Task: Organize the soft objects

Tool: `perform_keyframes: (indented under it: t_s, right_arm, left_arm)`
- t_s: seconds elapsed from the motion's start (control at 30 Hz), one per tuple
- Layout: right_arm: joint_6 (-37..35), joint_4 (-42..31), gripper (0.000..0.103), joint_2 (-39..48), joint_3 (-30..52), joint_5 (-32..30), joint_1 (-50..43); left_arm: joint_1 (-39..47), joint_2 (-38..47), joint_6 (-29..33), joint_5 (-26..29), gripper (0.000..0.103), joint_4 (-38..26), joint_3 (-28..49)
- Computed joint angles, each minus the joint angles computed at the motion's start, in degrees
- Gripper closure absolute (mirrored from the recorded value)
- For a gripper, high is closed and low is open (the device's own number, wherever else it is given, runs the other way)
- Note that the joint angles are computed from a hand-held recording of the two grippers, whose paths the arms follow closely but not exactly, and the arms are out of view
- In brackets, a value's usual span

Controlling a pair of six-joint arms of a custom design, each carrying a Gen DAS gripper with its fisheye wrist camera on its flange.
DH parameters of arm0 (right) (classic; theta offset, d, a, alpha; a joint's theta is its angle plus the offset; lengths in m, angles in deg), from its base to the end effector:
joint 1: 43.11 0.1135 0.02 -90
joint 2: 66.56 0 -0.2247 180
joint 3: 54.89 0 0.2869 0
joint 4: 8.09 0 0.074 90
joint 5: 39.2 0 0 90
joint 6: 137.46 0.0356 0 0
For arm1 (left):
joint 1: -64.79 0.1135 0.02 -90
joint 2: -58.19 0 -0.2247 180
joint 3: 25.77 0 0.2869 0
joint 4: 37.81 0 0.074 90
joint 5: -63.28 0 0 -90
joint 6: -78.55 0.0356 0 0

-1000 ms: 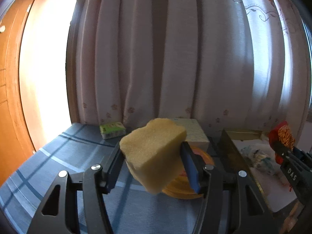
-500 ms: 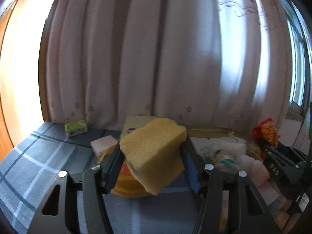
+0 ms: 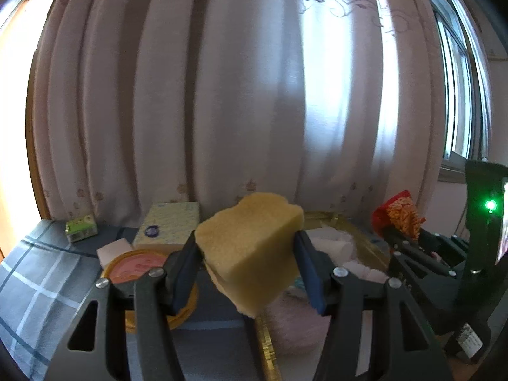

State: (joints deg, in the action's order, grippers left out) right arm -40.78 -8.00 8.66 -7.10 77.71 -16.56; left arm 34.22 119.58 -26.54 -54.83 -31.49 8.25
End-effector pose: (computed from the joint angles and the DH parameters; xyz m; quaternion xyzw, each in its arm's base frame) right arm 0.2856 0.1247 0.1500 -0.0242 0.8392 -0.0459 0.5414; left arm 0.2372 -0.1206 0.1410 -0.0285 0.8109 -0.0285 0.5838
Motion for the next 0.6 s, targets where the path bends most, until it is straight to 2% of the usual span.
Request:
perform_keyframes:
  t_s: [0.1, 0.3, 0.47, 0.6]
  right_arm:
    - [-0.9, -0.3, 0.072, 0.2, 0.8, -1.5, -1.9]
    - [-0.9, -3.1, 0.072, 0.8, 3.8, -8.4, -8.0]
    - [-1.8, -7.2, 0.072, 3.5, 9.7, -14.5, -10.8]
    - [-3.1, -10.0, 0.072, 8.2, 15.9, -17.7, -11.0]
  left_arm:
    - [-1.0, 3.8, -0.7, 0.4, 0.045, 0.5, 2.5]
    - [-2.6, 9.7, -0.2, 0.8, 0.045, 0.7, 6.8]
    - [-3.3, 14.9, -0.4, 3.1, 0.045, -2.4, 12.8]
    - [-5.0, 20.8, -0.2, 2.8, 0.045, -7.2, 19.2]
